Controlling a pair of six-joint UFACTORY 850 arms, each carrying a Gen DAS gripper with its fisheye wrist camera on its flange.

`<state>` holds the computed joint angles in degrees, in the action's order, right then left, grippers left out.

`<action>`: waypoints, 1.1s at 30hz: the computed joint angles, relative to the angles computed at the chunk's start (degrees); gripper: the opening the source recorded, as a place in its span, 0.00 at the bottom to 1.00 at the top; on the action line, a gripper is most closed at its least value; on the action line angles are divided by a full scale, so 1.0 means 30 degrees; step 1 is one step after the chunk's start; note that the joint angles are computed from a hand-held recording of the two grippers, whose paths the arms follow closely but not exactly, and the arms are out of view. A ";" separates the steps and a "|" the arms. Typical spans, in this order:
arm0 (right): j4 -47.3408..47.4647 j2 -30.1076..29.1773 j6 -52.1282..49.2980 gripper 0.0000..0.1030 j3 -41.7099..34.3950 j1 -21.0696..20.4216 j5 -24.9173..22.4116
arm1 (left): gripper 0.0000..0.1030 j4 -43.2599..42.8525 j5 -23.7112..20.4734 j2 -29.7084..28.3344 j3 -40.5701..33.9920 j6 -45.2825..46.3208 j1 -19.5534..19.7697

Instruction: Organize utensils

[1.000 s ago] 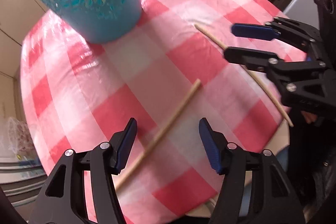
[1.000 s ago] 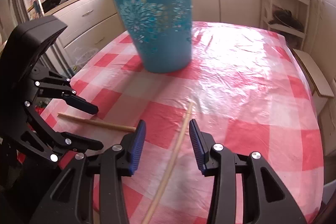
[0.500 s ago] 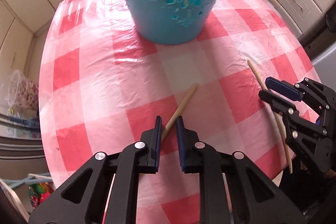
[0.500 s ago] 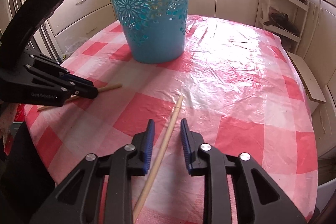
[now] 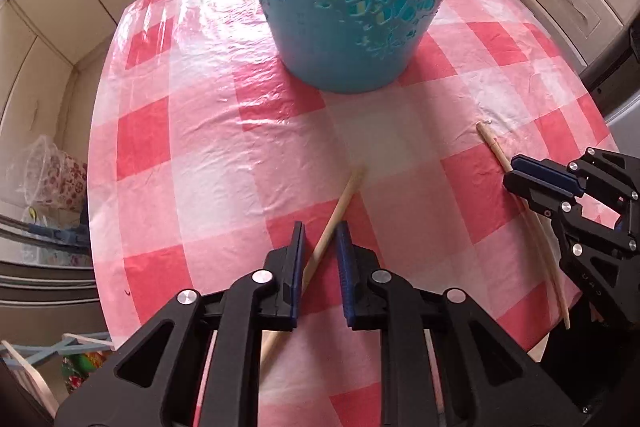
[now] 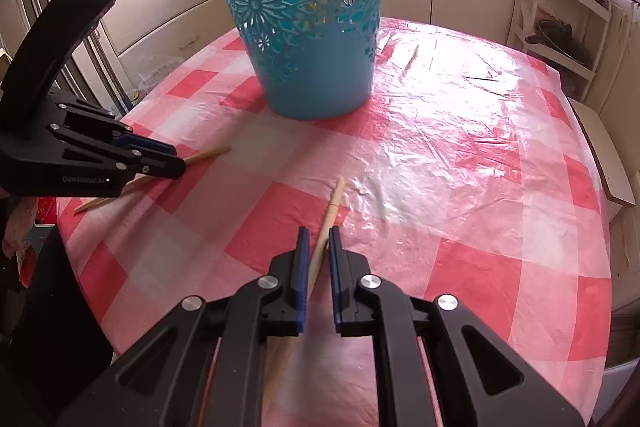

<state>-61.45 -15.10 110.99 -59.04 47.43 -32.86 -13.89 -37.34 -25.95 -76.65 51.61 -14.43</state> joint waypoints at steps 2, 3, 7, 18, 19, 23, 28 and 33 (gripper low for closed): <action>0.0181 -0.0207 -0.0453 0.09 -0.0254 0.0188 -0.0549 | 0.05 -0.0252 -0.0107 0.0224 0.0215 0.0309 -0.0263; 0.0283 -0.0225 -0.0674 0.08 -0.0302 0.0212 -0.0597 | 0.05 -0.0710 -0.0270 0.0309 0.0270 0.0664 -0.0194; 0.1203 0.0019 -0.1286 0.07 -0.0228 0.0034 -0.0353 | 0.05 -0.2987 -0.0158 0.0877 0.0938 0.1808 0.0015; 0.1082 -0.0687 -0.1301 0.11 -0.0887 0.0295 -0.1393 | 0.05 -0.5244 0.0414 0.0364 0.1480 0.3391 0.0823; 0.0843 -0.0594 -0.0737 0.09 -0.0755 0.0339 -0.1408 | 0.05 -0.5916 0.0174 0.0399 0.1511 0.3711 0.0980; -0.3661 0.0455 0.5915 0.06 0.1162 0.0335 -0.0013 | 0.05 -1.1912 -0.1077 0.1663 0.2434 0.7942 0.2331; -0.6497 0.1202 1.0434 0.06 0.2265 0.0189 0.0085 | 0.05 -1.9822 -0.5182 0.3412 0.3527 1.3826 0.4694; -0.6664 0.1166 1.0638 0.06 0.2211 0.0252 -0.0073 | 0.05 -2.3495 -0.7336 0.4465 0.3669 1.5763 0.5542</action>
